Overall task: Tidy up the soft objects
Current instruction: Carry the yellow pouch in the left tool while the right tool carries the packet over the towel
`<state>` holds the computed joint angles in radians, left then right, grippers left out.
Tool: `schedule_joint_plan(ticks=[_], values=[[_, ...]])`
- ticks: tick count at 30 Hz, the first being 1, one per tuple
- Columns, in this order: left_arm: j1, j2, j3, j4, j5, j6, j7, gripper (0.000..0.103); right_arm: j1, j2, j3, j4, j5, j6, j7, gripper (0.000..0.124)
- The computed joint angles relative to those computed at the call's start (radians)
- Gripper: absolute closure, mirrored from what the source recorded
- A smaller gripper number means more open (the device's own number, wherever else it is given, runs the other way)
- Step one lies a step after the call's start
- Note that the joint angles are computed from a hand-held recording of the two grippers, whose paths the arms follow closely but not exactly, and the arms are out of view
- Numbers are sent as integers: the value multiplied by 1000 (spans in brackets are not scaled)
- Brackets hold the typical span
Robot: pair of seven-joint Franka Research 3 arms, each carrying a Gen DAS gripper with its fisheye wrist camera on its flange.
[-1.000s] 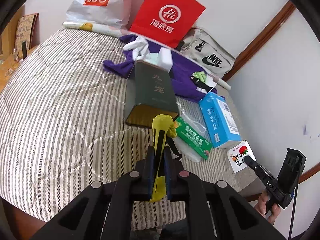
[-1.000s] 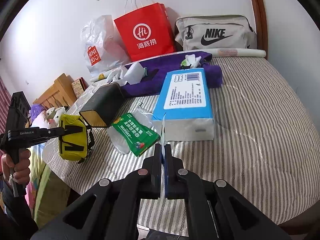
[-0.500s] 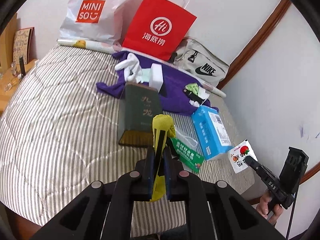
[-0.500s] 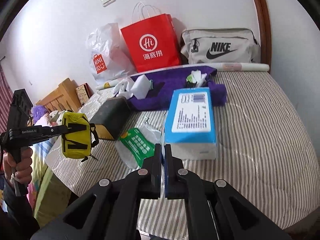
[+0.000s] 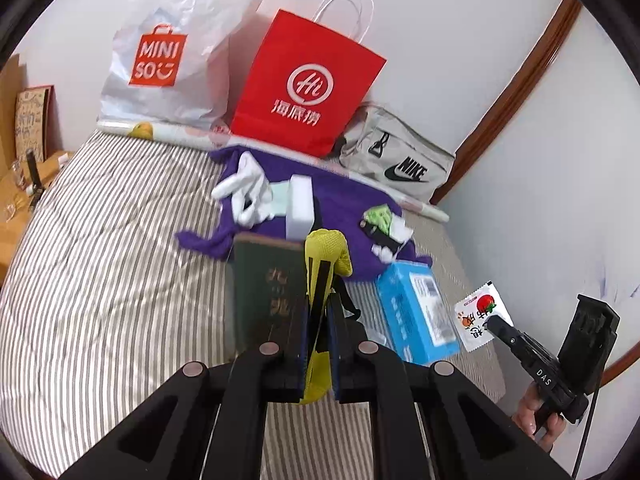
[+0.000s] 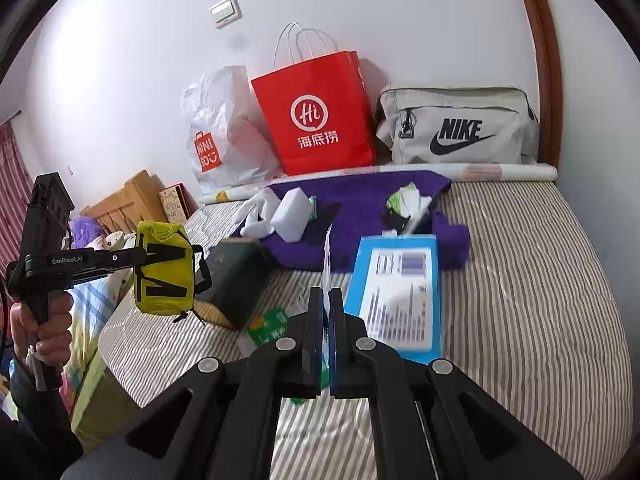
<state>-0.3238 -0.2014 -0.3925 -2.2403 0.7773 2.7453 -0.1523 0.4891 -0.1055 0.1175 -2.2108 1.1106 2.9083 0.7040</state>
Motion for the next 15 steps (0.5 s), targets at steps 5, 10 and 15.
schedule_joint_plan(ticks=[5, 10, 15], values=[[14, 53, 27, 59, 5, 5, 50, 94, -17, 70, 8, 90, -67, 4, 53, 122], [22, 104, 59, 94, 8, 59, 71, 94, -41, 141, 26, 178, -119, -2, 86, 122], [29, 148, 87, 131, 12, 103, 82, 94, -62, 202, 43, 249, -190, -5, 147, 122]])
